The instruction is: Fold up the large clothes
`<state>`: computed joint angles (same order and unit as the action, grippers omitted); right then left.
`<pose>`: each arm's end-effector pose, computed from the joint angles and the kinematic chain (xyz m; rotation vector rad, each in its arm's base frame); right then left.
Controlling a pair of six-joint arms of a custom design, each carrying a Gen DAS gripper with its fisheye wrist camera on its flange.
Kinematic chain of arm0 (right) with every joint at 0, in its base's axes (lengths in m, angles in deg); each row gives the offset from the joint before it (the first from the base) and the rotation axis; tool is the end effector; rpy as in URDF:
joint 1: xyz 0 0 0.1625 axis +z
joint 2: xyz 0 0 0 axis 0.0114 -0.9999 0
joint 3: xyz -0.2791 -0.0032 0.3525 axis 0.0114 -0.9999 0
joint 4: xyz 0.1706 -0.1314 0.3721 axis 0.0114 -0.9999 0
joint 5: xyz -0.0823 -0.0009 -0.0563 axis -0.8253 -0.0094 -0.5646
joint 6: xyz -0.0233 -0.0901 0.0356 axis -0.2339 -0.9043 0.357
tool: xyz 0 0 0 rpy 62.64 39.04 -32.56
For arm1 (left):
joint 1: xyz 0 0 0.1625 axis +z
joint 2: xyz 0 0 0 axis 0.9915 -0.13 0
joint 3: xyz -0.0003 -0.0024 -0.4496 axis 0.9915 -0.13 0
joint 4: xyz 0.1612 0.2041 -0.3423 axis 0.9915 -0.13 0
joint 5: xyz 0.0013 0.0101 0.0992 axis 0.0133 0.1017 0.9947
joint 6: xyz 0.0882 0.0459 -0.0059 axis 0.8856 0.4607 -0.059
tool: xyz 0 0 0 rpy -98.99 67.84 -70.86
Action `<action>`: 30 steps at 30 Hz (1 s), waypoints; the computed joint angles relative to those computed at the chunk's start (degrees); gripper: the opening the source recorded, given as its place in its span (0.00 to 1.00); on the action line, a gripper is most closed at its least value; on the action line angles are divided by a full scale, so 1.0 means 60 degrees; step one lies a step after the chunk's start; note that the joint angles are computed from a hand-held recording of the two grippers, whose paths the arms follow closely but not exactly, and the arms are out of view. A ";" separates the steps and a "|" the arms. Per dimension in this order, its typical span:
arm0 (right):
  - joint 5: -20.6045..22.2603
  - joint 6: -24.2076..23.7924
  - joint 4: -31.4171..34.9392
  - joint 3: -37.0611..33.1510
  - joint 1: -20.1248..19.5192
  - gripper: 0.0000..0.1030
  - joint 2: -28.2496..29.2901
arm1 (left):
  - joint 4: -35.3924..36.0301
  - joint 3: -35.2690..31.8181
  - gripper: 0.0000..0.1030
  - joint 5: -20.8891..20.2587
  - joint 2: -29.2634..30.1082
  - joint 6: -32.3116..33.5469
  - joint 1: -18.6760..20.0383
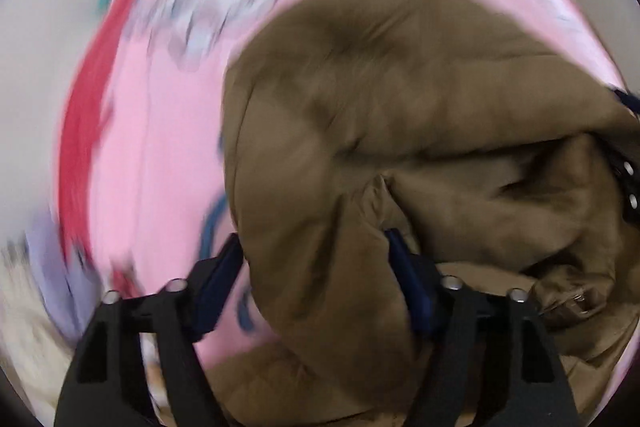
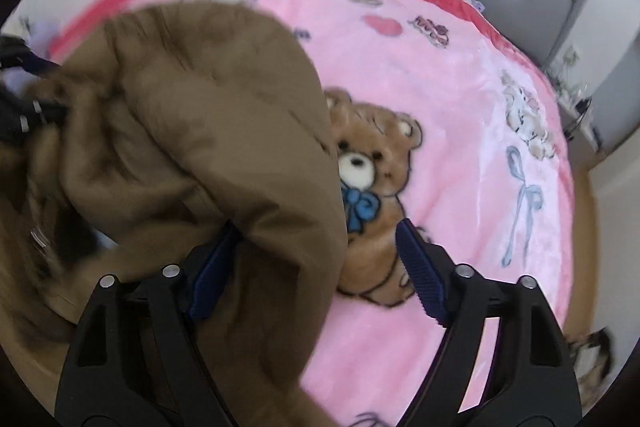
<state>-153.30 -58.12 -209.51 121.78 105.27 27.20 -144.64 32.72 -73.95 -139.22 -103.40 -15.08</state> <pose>0.3084 -0.8170 0.0898 1.0924 -2.1177 0.3089 -0.0992 -0.7888 0.3043 -0.0334 2.2400 -0.2505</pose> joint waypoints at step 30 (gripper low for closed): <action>0.1603 0.0256 -0.4999 0.5647 0.0134 0.03 -0.3274 | -0.6567 0.5346 0.39 0.0722 -0.3371 0.4138 -0.0988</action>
<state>-143.68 -56.59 -239.51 155.67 106.08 7.56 -184.04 64.80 -69.62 -159.44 -78.58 -21.00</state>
